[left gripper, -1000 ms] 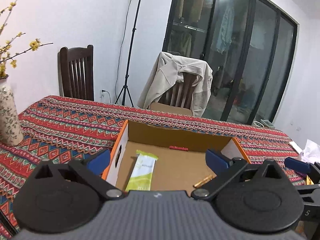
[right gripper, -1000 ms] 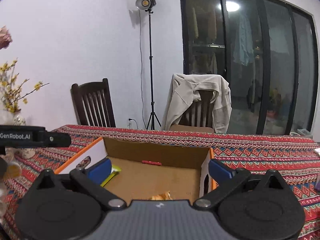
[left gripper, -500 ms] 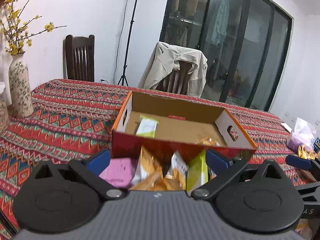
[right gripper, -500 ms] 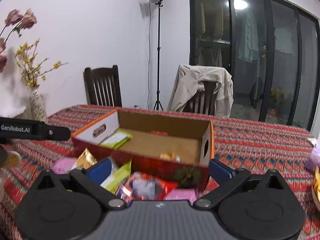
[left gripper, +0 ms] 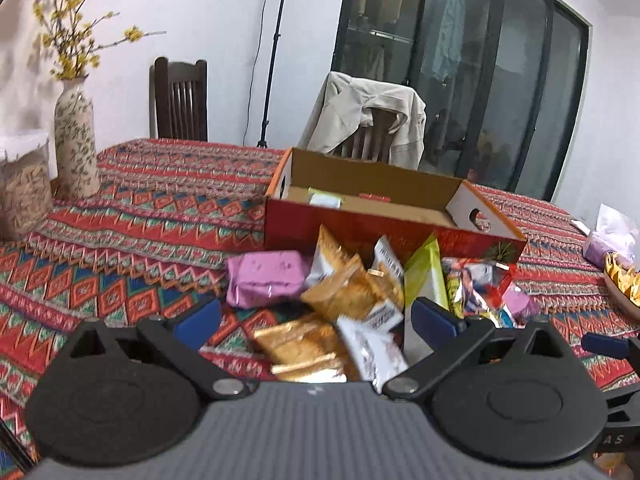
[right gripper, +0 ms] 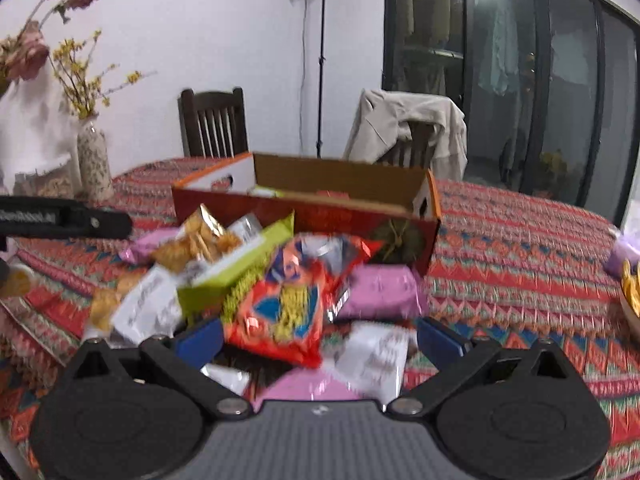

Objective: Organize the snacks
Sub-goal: 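Return both tools to the pile and grasp the pink packet with the right tool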

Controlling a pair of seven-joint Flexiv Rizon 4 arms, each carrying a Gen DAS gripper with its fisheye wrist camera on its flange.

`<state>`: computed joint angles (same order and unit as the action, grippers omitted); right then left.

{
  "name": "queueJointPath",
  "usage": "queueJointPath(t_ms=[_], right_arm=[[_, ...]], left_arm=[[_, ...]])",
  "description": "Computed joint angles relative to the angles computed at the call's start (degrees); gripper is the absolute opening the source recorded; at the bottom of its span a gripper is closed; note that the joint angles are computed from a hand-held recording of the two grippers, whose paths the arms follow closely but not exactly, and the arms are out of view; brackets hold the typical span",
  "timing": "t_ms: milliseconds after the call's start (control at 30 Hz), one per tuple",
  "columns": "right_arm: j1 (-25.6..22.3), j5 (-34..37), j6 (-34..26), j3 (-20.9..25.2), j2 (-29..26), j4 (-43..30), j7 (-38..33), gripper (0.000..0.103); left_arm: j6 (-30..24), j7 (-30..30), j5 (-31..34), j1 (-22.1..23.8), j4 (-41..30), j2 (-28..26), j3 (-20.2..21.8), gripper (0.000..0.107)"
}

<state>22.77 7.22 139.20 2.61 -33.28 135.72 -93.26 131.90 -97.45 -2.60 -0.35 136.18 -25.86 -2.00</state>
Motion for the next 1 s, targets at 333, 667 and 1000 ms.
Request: queueJointPath(t_ms=[333,667,1000], right_arm=[[2.27,4.75,-2.56,-0.97,-3.03,-0.19,2.37,0.103],[-0.69,0.85,1.81,0.23,-3.91,1.88,3.74,0.065],[-3.0,-1.37,8.69,1.25,-5.42,2.71,4.5,0.061]], left_arm=[[0.1,-1.24,2.45,2.27,2.25,-0.38,0.01,0.103],[-1.66,-1.84,2.79,3.29,3.43,-0.62,0.09,0.103],[-6.49,0.5,0.53,1.29,3.27,-0.29,0.46,0.103]])
